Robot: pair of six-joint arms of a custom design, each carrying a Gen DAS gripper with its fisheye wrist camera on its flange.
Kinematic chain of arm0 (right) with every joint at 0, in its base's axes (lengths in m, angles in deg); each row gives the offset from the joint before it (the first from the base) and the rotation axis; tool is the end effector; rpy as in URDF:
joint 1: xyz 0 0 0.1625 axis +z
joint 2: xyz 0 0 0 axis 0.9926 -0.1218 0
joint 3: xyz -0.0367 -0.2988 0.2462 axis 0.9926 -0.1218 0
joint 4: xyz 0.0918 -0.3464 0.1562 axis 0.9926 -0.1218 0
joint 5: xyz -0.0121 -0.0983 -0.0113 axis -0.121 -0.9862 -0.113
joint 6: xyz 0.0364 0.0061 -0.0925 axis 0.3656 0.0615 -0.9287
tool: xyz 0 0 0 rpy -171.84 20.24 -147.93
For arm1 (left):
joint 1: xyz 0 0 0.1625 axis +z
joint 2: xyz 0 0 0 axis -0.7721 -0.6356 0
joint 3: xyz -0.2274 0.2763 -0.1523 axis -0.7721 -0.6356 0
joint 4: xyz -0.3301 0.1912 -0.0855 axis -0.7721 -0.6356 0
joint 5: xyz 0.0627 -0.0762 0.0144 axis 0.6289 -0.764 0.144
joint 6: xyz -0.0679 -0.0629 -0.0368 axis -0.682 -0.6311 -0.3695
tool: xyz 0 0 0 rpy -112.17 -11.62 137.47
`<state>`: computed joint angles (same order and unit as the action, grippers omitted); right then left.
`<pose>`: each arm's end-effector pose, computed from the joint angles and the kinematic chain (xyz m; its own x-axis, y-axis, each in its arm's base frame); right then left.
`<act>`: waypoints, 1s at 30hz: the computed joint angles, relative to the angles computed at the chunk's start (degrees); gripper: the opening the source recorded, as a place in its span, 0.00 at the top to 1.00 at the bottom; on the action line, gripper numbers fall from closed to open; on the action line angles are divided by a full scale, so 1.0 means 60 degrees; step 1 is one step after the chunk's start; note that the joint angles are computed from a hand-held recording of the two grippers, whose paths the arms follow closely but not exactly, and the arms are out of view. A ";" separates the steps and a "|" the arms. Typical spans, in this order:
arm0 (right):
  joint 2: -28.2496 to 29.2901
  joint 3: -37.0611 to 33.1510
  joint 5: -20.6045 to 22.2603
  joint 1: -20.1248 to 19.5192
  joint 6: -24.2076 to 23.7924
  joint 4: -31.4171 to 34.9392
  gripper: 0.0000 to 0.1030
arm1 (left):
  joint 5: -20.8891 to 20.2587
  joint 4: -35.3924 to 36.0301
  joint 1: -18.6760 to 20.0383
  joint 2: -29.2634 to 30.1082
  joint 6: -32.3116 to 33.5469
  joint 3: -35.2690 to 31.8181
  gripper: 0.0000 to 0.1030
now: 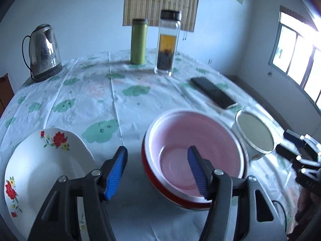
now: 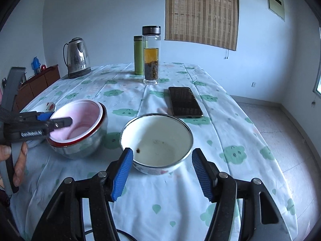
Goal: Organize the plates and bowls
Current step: 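Move the open left gripper to the rim of the white enamel bowl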
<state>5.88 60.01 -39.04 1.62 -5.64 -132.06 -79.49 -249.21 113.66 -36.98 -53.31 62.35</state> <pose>0.0328 -0.7415 0.1751 -0.6902 -0.0964 0.7171 -0.6106 0.6093 -0.5058 -0.1923 -0.7925 0.0153 -0.7656 0.2906 -0.5740 0.5900 0.6729 -0.4462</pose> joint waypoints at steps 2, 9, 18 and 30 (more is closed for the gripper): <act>-0.0073 0.0071 0.0037 -0.0088 0.0089 0.0037 0.39 | 0.0082 -0.0551 -0.0053 -0.0061 -0.0039 0.0175 0.33; -0.0249 0.0119 0.0413 -0.0327 0.0573 0.0100 0.39 | 0.0407 -0.1226 -0.0551 -0.0251 0.0208 0.0654 0.33; -0.0009 -0.0525 0.0444 -0.0466 0.0956 0.0234 0.53 | -0.0352 0.0145 -0.1176 0.0568 0.0728 -0.0494 0.35; 0.0459 -0.1227 0.0451 -0.0517 0.0797 0.0413 0.63 | -0.0458 0.3323 -0.1052 0.2458 0.0132 -0.3759 0.74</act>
